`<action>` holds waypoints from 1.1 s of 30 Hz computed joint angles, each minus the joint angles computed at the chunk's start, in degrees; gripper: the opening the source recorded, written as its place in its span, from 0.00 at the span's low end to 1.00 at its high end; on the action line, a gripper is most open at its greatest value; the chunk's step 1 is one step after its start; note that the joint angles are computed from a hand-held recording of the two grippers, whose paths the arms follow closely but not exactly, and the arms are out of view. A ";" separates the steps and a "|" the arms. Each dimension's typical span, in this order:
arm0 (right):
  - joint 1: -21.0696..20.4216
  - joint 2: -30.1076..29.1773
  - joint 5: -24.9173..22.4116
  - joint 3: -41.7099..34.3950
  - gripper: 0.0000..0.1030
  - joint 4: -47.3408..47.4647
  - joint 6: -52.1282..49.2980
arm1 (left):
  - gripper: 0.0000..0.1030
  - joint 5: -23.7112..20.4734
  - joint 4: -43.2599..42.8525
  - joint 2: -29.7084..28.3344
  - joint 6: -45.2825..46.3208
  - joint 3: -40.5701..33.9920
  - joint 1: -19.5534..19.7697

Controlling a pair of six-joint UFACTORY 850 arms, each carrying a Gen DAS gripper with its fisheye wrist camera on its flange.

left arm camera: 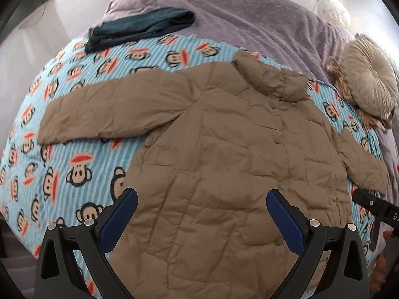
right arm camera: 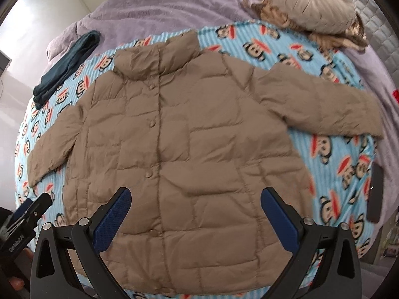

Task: Fold large clothes
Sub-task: 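Grasp the jacket sleeve with the left tool and fold it across the body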

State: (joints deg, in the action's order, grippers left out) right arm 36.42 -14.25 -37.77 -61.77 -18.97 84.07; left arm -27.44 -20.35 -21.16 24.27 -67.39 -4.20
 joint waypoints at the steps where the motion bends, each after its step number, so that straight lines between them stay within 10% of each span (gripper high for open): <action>1: -0.09 -0.79 0.27 -0.58 1.00 0.93 -0.91 | 1.00 -0.61 -1.99 -1.06 1.31 -0.69 1.20; 19: -0.85 -17.79 13.68 -15.54 1.00 17.48 -23.17 | 1.00 -10.07 -39.18 -30.21 16.63 -25.66 20.40; 28: -1.56 -26.88 9.37 -26.60 1.00 23.37 -33.98 | 1.00 -11.60 -47.25 -39.45 15.78 -38.54 21.99; 29: -1.73 -27.43 9.57 -27.22 1.00 24.22 -34.87 | 0.89 -11.91 -48.15 -40.49 16.04 -40.19 22.09; 32: -2.32 -29.71 9.56 -30.01 1.00 26.52 -37.35 | 0.11 -17.13 -48.19 -45.00 14.39 -47.03 22.63; 33: -2.42 -30.58 9.46 -31.16 1.00 26.52 -37.50 | 0.10 -17.78 -48.74 -45.33 14.42 -47.60 22.74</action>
State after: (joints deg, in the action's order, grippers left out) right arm 33.99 -44.82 -28.31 -92.93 7.55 46.57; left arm -45.21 -69.10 -66.49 38.69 -114.99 18.54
